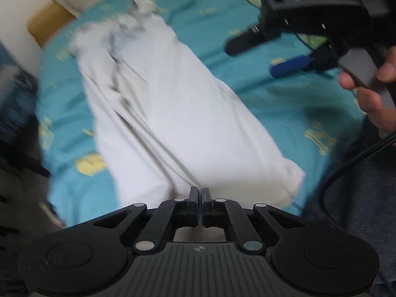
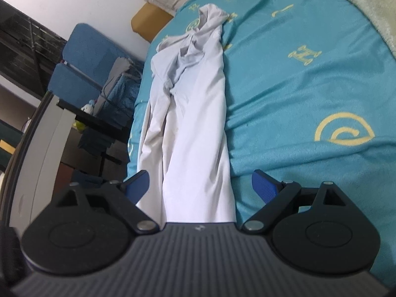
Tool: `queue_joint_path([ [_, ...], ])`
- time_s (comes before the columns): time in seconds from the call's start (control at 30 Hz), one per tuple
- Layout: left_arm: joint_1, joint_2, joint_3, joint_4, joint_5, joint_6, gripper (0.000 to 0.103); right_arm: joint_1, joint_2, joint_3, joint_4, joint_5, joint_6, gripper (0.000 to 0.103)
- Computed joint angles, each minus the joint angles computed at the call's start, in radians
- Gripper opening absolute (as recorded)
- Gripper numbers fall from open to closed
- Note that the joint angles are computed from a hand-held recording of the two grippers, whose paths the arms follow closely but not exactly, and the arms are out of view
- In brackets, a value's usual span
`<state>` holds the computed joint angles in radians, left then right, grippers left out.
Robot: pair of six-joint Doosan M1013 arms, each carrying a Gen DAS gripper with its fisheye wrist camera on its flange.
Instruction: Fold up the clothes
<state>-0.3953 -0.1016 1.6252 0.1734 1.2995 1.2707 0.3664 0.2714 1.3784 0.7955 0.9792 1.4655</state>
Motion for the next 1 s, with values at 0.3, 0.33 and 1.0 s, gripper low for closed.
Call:
queue_joint_path([
  [0.3, 0.201, -0.092, 0.087, -0.164, -0.157, -0.336, 0.057, -0.002, 0.022, -0.004, -0.001, 0.129, 0.031, 0.091],
  [0.33, 0.221, -0.098, 0.097, -0.173, -0.180, -0.372, 0.061, -0.002, 0.024, -0.004, 0.001, 0.139, 0.035, 0.091],
  [1.0, 0.172, -0.082, 0.109, 0.028, -0.145, -0.539, 0.003, 0.024, 0.024, -0.011, -0.131, 0.161, 0.077, 0.077],
])
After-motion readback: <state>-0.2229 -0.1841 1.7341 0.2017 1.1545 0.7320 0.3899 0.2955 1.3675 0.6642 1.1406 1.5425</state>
